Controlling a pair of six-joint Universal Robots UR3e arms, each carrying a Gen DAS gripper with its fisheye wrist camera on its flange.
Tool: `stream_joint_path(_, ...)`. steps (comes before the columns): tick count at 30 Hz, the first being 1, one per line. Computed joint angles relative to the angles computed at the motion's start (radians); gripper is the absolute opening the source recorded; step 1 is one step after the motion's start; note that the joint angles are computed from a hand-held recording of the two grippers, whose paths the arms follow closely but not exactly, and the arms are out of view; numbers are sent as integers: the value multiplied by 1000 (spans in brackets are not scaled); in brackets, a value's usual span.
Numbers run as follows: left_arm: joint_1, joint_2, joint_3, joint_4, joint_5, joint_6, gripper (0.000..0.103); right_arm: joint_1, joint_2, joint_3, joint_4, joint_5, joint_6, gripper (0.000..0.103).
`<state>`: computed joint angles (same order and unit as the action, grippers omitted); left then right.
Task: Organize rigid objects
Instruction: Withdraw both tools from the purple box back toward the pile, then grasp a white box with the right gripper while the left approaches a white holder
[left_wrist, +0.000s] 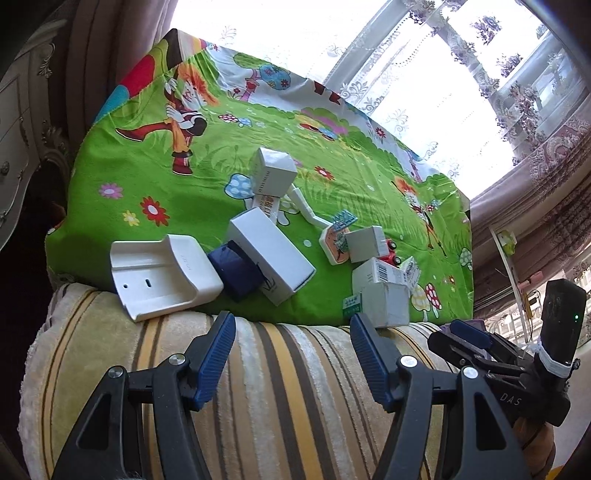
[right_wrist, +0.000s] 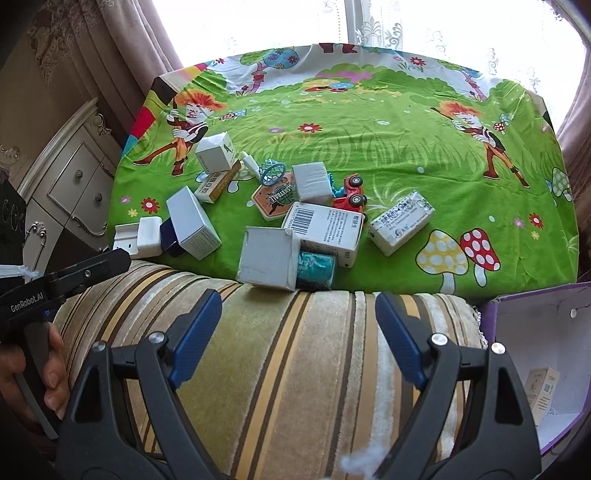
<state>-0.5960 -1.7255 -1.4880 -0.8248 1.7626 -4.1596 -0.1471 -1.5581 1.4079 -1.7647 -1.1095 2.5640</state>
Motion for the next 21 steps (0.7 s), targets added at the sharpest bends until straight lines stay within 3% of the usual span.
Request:
stream_joint_path(9, 224, 139, -250, 99, -191, -53, 65, 89, 106, -77, -18, -51, 49, 87)
stream_joint_path(15, 295, 120, -250, 65, -230, -21, 64, 130, 174, -124, -32, -72, 77, 86)
stream_joint_path(17, 304, 107, -243, 54, -245, -12, 59, 142, 197, -140, -30, -85, 83, 79)
stream_joint_path(21, 311, 103, -252, 73, -254, -11, 58, 151, 215, -149, -23, -100, 80, 61)
